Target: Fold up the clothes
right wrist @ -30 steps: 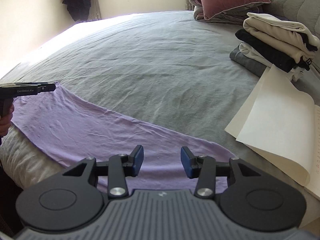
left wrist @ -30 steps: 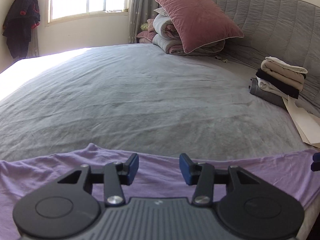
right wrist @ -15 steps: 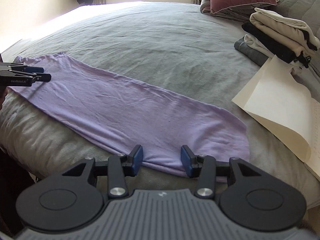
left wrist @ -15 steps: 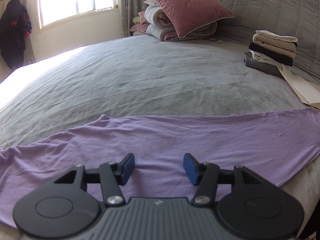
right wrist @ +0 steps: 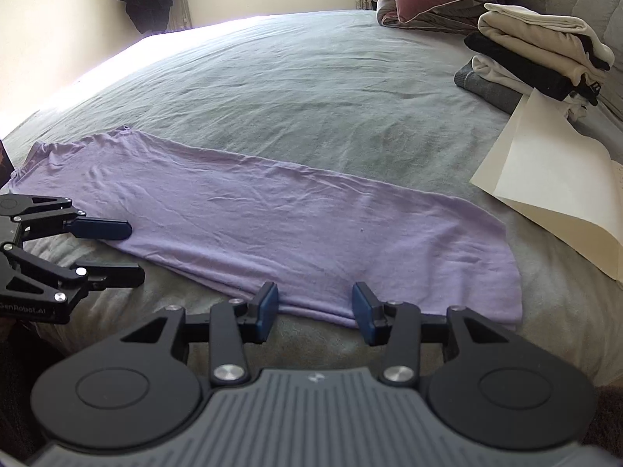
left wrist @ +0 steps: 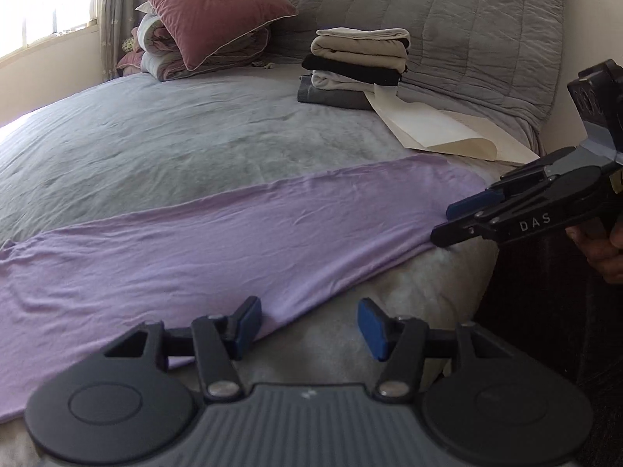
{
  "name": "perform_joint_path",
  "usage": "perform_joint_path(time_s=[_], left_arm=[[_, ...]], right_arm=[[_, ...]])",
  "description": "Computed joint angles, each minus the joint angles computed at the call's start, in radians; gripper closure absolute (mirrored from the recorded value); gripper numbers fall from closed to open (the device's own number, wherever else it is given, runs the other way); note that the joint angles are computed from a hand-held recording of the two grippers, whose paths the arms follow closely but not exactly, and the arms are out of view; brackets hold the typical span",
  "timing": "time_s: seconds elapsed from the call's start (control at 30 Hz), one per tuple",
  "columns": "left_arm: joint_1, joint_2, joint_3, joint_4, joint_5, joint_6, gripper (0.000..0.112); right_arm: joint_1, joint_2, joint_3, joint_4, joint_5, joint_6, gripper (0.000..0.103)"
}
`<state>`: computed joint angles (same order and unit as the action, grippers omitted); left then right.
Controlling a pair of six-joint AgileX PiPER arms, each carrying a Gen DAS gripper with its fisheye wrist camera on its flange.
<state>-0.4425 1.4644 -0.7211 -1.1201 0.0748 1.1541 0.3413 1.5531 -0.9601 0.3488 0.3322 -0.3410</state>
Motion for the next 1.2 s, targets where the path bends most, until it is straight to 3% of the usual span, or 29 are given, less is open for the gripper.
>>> perform_joint_path(time_s=[0.07,0.17,0.3,0.47,0.6,0.7,0.8,0.93,1.0,1.13,1.2], left_arm=[[-0.008,-0.039,0.024,0.188,0.028,-0.176,0.053],[0.012,-0.107,0.051,0.303,0.075,-0.286,0.053],[0.064,-0.156,0.055,0.247,0.089,-0.251,0.053],[0.066,-0.104,-0.008,0.213,0.077,-0.249,0.053],[-0.040,-0.033,-0.043,0.104,0.006,-0.110,0.053],[-0.124,0.038,-0.075,0.105,-0.067,-0.084,0.054],[-0.205,0.126,-0.127,0.161,-0.144,-0.110,0.054],[-0.273,0.231,-0.206,0.100,-0.217,-0.034,0.055],[-0.302,0.267,-0.234,0.074,-0.264,-0.009,0.057],[-0.378,0.331,-0.291,-0.036,-0.378,0.102,0.068],[-0.412,0.362,-0.323,-0.082,-0.428,0.151,0.085]], right_arm=[[-0.032,-0.036,0.024,0.004,0.036,-0.009,0.057],[-0.082,-0.081,0.061,0.028,0.068,-0.027,0.056],[-0.139,-0.141,0.121,0.121,0.062,-0.103,0.056],[-0.174,-0.131,0.109,0.202,0.055,-0.129,0.056],[-0.239,-0.102,0.101,0.369,0.075,-0.223,0.056],[-0.297,-0.078,0.100,0.524,0.096,-0.302,0.056],[-0.363,-0.056,0.117,0.780,0.132,-0.479,0.056],[-0.385,-0.030,0.133,0.941,0.126,-0.557,0.057],[-0.382,-0.029,0.151,1.022,0.102,-0.606,0.065],[-0.402,-0.032,0.182,1.177,0.096,-0.720,0.100],[-0.418,-0.044,0.193,1.223,0.110,-0.753,0.099]])
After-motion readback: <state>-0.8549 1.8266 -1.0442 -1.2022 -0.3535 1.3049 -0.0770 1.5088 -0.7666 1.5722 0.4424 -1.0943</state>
